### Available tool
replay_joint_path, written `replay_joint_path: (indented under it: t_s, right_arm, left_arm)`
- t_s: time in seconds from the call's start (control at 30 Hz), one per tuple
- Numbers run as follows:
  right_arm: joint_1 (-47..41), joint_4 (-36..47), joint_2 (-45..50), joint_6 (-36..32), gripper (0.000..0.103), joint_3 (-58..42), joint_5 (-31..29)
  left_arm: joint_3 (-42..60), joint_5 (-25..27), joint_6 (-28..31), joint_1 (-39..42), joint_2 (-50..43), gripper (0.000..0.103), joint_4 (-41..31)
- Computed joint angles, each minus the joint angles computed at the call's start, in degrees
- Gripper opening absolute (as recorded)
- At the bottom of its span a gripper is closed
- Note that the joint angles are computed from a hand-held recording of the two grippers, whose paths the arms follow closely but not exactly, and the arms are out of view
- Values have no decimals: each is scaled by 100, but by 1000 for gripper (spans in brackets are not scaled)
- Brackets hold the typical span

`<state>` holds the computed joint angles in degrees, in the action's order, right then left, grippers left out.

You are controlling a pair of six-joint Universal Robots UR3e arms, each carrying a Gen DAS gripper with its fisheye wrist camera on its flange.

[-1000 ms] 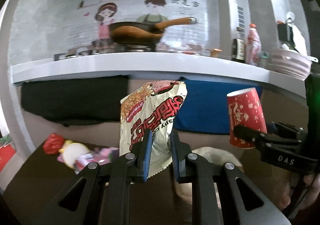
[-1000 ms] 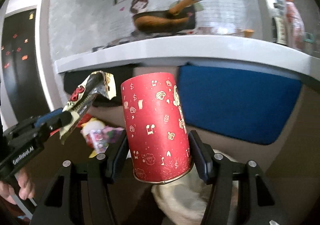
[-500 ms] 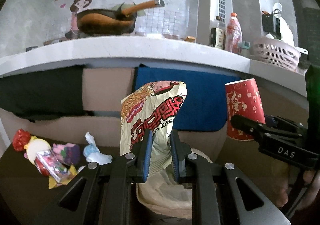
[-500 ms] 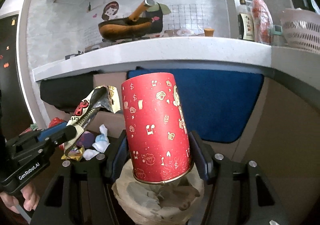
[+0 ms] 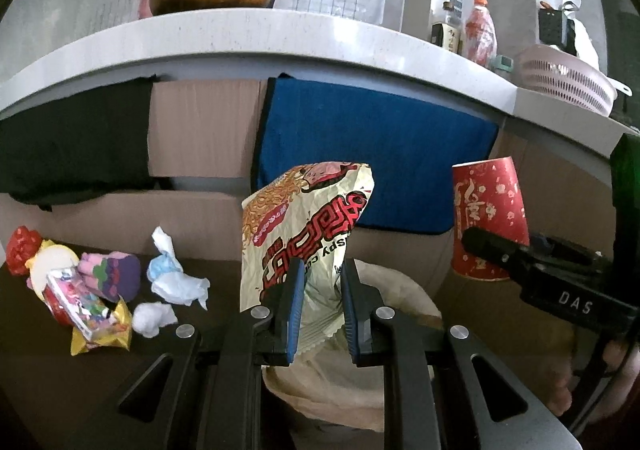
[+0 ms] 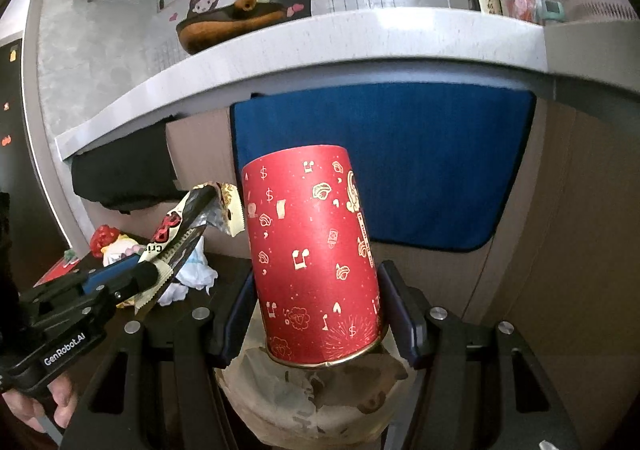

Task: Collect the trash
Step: 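Carry the snack bag and red cup with both grippers over the white bin, then open both grippers to drop the snack bag and red cup into the bin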

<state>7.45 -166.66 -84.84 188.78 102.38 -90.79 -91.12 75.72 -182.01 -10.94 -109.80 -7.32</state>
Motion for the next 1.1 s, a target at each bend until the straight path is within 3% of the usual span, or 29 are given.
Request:
replay_joint_path:
  t_s: [0.47, 0.7, 1.1]
  right_arm:
    - [-139, -113, 513, 43, 58, -104, 185]
    - [-412, -251, 794, 209, 58, 42, 505]
    - [-452, -47, 1768, 371, 59, -461, 693]
  left_arm:
    - [400, -217, 4, -44, -536, 19, -183]
    - [1020, -928, -17, 101, -1212, 19, -759]
    - [1758, -897, 85, 225, -2109, 19, -1458]
